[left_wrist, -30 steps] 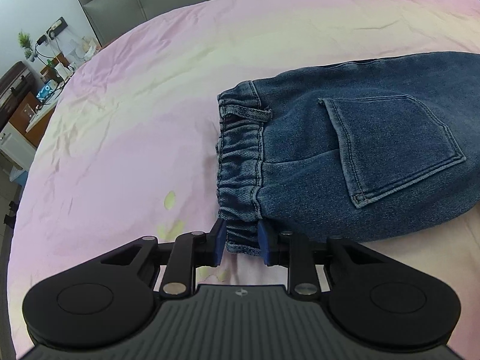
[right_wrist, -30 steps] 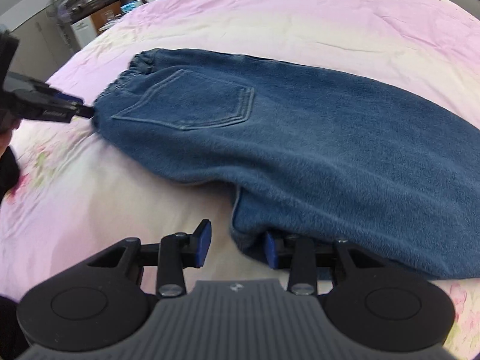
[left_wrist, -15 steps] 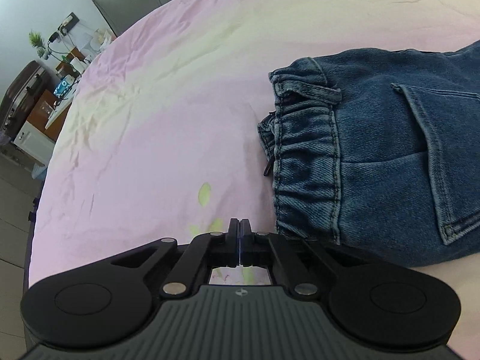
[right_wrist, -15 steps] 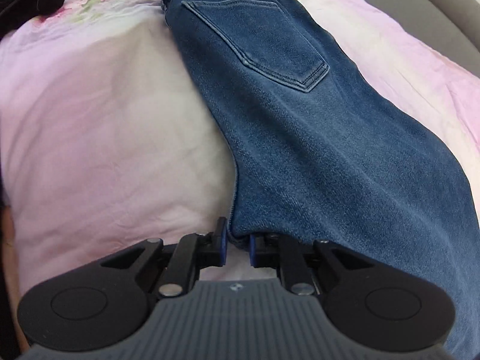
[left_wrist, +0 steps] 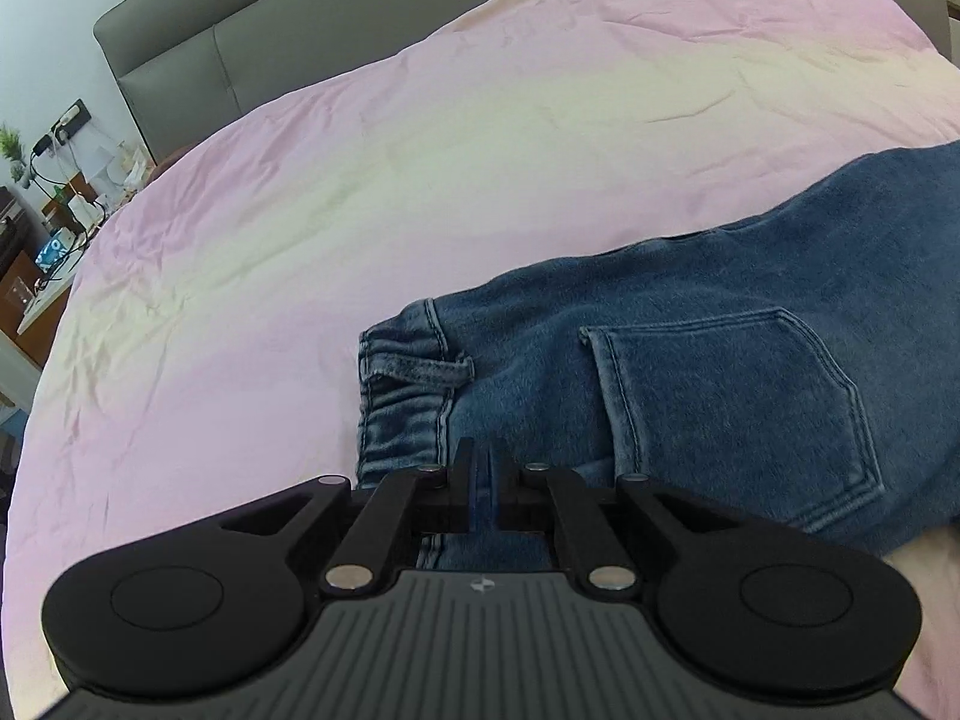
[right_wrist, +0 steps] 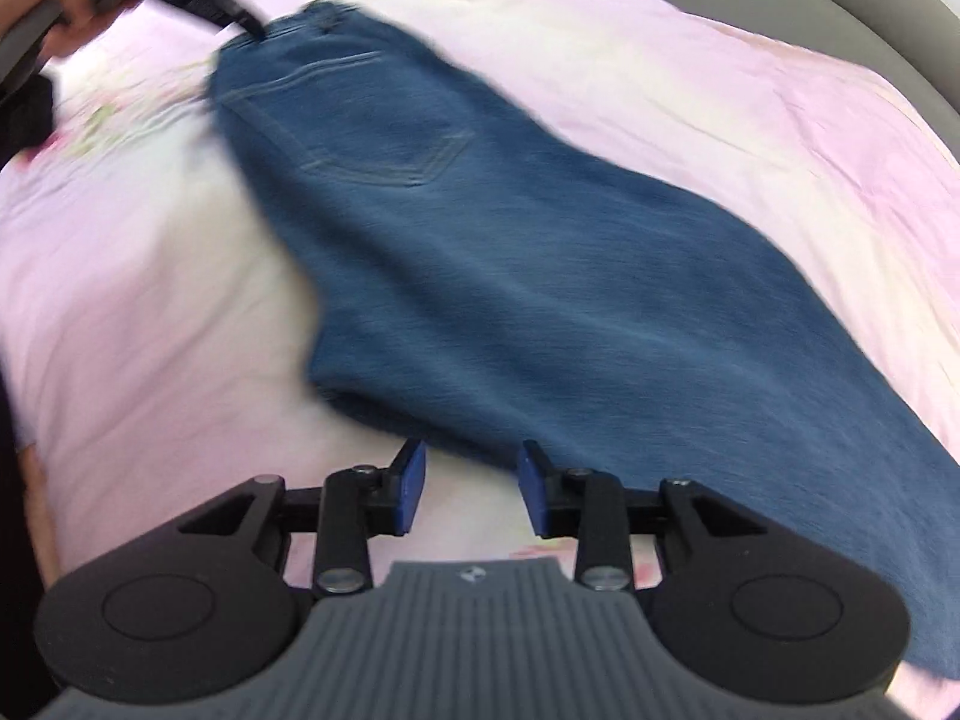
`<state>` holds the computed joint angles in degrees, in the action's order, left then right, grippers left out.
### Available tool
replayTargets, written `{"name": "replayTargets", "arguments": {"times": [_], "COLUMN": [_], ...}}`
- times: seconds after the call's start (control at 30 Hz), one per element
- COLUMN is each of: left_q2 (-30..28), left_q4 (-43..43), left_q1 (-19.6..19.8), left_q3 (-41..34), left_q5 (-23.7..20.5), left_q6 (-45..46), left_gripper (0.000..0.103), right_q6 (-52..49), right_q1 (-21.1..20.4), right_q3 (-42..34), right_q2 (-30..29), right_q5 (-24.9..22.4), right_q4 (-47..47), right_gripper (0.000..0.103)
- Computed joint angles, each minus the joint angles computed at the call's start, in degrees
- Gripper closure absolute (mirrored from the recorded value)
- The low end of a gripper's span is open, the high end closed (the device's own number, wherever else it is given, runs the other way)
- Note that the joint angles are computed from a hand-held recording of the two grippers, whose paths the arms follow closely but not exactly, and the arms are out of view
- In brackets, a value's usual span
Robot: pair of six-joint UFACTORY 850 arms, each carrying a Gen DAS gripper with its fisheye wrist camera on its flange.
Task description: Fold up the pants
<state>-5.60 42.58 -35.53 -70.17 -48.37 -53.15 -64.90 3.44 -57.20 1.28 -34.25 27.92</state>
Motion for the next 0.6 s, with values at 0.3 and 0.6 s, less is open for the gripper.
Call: {"name": "replayTargets", "arguments": {"times": [0.3,0.6], "left_q2": [-8.22,-13.72], "left_q4": [-4.67,-5.59], "left_q1": [5.58,7.77], "left_q3": [-5.97,-10.51], "left_q5": [-0.15,-1.77], "left_q6": [1.91,3.97], "left_gripper": [0.097,0.097], "right_q6": [12.44,25.22], "right_q1": [0.25,1.92], "right_q3": [-20.50,-33.02], "right_q2": [-20.81,-34.05], "right_q5": [3.24,2.78], "right_q4": [2.31,-2.67], "right_gripper": [0.075,0.077]}}
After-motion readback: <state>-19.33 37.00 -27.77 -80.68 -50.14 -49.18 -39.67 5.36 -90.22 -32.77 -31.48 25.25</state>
